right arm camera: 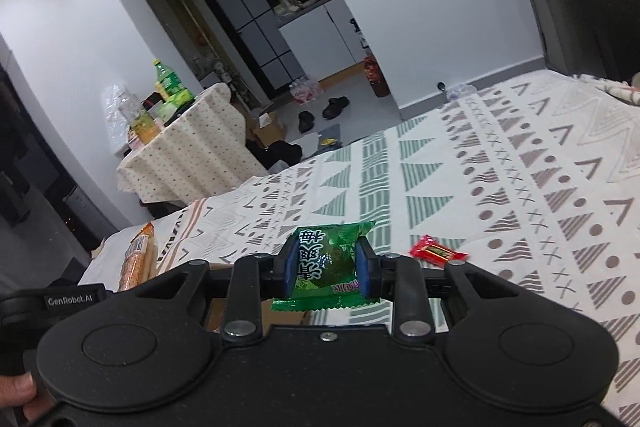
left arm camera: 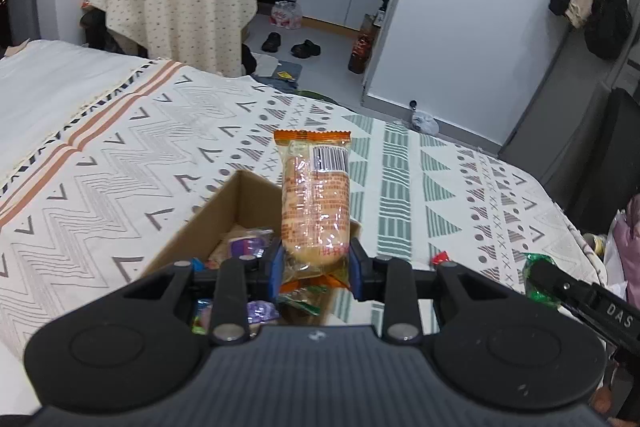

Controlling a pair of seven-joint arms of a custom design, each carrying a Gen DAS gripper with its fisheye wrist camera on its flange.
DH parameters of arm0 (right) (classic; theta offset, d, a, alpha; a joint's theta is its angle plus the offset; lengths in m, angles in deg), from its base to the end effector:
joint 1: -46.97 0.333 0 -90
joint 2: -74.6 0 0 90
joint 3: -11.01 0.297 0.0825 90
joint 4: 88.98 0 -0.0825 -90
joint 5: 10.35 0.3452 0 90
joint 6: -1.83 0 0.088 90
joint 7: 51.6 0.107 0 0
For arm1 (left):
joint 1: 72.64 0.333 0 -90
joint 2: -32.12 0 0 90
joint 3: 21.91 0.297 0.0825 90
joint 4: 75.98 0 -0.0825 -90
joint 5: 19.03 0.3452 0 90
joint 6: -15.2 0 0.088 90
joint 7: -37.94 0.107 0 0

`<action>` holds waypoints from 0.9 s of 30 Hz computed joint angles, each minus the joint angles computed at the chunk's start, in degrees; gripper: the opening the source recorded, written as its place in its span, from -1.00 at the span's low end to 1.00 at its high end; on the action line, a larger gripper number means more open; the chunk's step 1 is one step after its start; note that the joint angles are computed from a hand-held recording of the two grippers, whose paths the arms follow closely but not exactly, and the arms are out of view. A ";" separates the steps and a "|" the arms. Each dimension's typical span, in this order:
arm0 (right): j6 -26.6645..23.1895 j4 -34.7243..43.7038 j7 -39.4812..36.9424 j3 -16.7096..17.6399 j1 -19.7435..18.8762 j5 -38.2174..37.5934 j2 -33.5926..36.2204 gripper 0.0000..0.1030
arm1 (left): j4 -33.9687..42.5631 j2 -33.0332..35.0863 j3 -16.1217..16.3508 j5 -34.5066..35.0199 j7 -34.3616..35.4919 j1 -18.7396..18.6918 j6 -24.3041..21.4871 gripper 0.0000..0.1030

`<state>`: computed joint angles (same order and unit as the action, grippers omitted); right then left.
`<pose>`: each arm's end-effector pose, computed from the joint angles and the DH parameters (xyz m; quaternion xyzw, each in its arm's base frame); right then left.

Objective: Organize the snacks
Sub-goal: 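Carry both packets over the box and open both tools to drop them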

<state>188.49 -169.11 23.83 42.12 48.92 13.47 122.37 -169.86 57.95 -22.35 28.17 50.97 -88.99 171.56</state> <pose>0.6894 0.2409 0.3741 -0.5983 0.6026 -0.1123 0.5161 0.6364 -0.2201 0.4212 -0.7648 0.5108 -0.2971 0.2568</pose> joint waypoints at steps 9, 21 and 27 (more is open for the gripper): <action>-3.22 4.24 2.12 -8.80 8.96 0.19 0.22 -0.45 | -4.24 -1.90 -0.57 -3.26 3.22 3.75 2.87 -0.40; -12.46 13.21 3.52 -15.46 17.15 -0.13 3.44 -0.45 | -7.86 -0.61 -1.78 -13.08 13.00 8.61 8.93 -0.40; -18.43 18.81 4.38 -17.08 19.79 -0.51 6.33 -0.45 | -10.17 -0.70 -3.93 -19.90 19.98 11.42 11.18 -0.40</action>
